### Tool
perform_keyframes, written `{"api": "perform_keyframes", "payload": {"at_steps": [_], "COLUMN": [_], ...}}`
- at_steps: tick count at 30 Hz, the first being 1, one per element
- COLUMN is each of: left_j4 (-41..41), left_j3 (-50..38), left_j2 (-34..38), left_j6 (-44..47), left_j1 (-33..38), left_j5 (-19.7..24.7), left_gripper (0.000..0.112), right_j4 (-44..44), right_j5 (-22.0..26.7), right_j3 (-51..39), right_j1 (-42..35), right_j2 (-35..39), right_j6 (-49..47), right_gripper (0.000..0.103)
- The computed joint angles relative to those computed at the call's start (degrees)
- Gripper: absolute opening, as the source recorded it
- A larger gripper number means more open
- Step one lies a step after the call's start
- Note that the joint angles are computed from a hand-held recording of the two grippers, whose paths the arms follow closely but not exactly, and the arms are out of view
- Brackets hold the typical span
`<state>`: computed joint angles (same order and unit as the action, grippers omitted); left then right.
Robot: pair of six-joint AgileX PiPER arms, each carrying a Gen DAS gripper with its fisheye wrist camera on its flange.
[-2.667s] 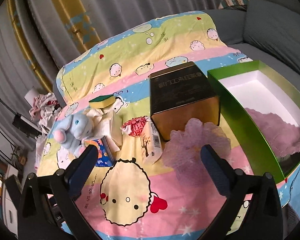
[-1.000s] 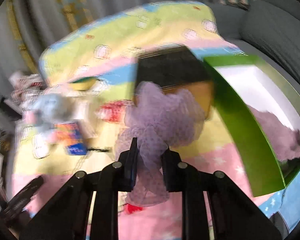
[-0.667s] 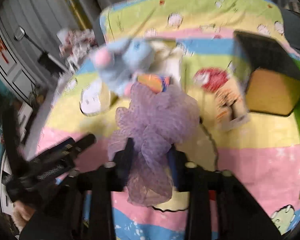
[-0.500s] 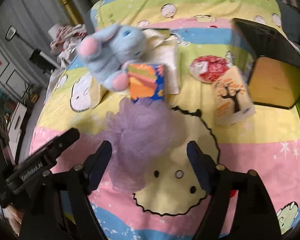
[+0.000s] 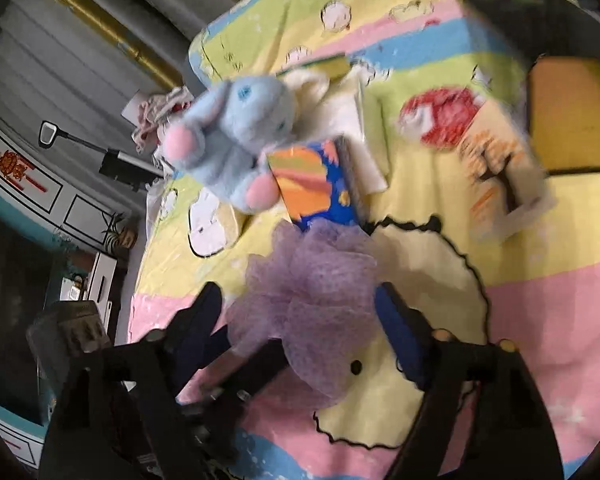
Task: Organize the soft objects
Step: 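Grasp the lilac mesh bath puff with the right gripper, then carry the bath puff into the green-rimmed box and release it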
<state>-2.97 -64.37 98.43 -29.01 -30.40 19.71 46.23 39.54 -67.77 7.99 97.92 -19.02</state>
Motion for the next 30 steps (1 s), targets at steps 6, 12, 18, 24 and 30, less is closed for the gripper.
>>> {"api": "perform_keyframes", "payload": {"at_steps": [6, 12, 18, 24, 30], "left_j4": [1.06, -0.44, 9.32, 19.08, 24.43], "left_j3": [-0.01, 0.92, -0.69, -7.03, -18.37], "left_j2": [0.44, -1.81, -4.47, -4.63, 0.26], "left_j6": [1.01, 3.77, -5.46, -11.54, -12.88], "left_j1": [-1.56, -2.16, -4.67, -9.53, -15.74], "left_j5": [-1.56, -3.57, -2.58, -0.65, 2.11], "left_gripper": [0.046, 0.043, 0.042, 0.042, 0.042], "right_j4": [-3.60, 1.64, 3.30, 3.15, 5.84], "right_j5": [-0.66, 2.90, 3.11, 2.63, 2.73], "right_j3": [-0.42, 0.16, 0.98, 3.12, 5.84], "right_j1": [1.80, 1.32, 0.11, -4.35, -13.89], "right_j2": [1.61, 0.26, -4.24, -12.37, -20.08], "right_j6": [3.65, -2.36, -4.78, -5.50, -9.82], "right_gripper": [0.035, 0.029, 0.029, 0.030, 0.030]}}
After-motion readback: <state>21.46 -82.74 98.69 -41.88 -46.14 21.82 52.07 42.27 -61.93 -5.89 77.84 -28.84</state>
